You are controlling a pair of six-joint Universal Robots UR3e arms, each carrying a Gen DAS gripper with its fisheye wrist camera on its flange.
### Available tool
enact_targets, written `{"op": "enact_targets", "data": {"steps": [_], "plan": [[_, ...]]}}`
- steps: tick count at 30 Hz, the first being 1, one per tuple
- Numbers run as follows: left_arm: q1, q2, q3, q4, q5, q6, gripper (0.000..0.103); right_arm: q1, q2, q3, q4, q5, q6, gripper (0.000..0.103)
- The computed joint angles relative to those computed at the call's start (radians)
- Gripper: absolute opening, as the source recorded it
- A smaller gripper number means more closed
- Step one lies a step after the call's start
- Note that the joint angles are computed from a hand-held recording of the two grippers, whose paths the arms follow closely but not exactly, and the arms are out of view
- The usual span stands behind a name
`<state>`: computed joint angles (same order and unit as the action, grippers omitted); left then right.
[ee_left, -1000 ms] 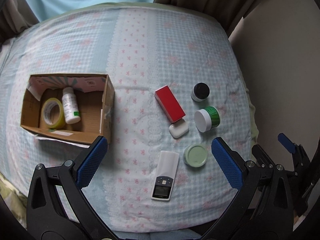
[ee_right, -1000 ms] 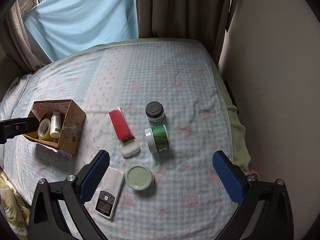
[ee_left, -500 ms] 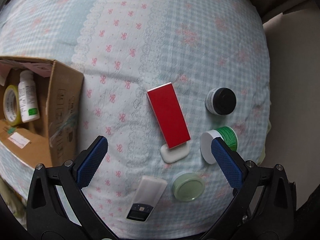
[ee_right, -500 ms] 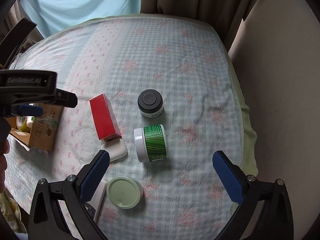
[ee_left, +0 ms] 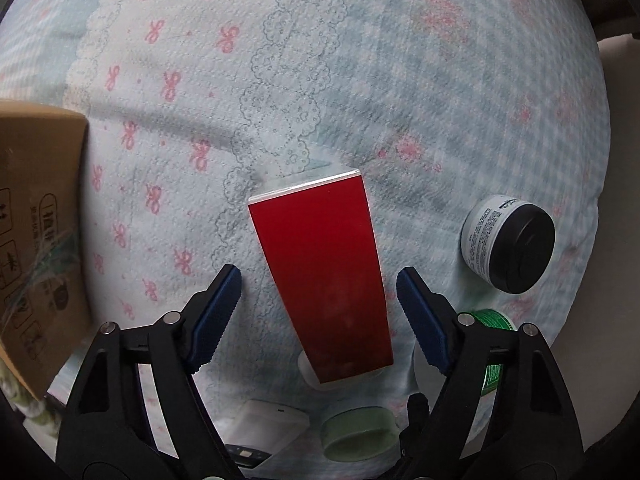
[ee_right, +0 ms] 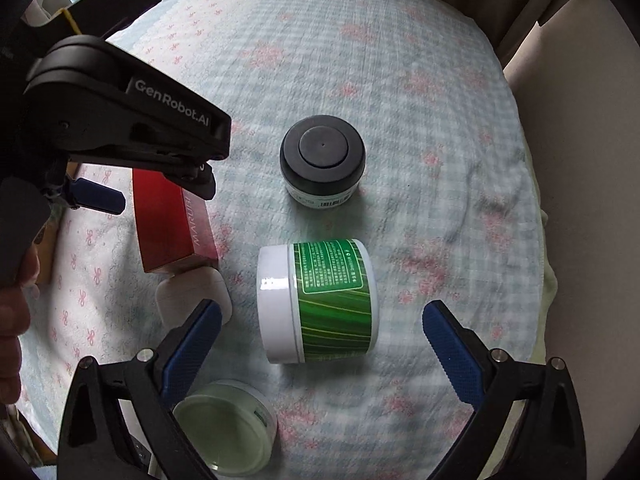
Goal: Organize rigid objects
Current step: 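Grasp the red box with left tool while right tool grasps green-labelled jar, then carry red box and green-labelled jar into the cardboard box, release both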
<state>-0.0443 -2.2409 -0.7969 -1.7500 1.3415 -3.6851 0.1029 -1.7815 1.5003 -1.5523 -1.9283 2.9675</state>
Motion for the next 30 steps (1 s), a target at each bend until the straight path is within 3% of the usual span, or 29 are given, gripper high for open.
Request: {"op": "enact_targets", "data": {"steps": [4,6,7,9,11,30], "plan": [[-0.003,-0.017,0.002,-0.007,-0.008,-0.002,0.066,-0.01,0.028,0.007,-0.023,0.012,-0.019,0.099],[-0.009,-0.027,0.014,-0.018,0.0,0.006,0.062,-0.012,0.045,0.004,-0.025,0.013,-0.022,0.094],[-0.008,-0.022,0.004,-0.01,-0.004,0.009,0.061,-0.015,0.054,0.001,-0.021,0.013,-0.022,0.088],[0.0,0.01,-0.053,0.038,-0.036,0.019,0.045,-0.021,0.072,-0.02,0.006,0.018,-0.014,0.079],[-0.007,0.011,-0.047,0.033,-0.034,0.027,0.045,-0.029,0.089,-0.037,0.038,0.02,-0.001,0.056],[0.053,0.329,-0.36,0.156,-0.093,0.085,0.039,-0.038,-0.008,-0.112,0.178,0.082,0.122,0.053]]}}
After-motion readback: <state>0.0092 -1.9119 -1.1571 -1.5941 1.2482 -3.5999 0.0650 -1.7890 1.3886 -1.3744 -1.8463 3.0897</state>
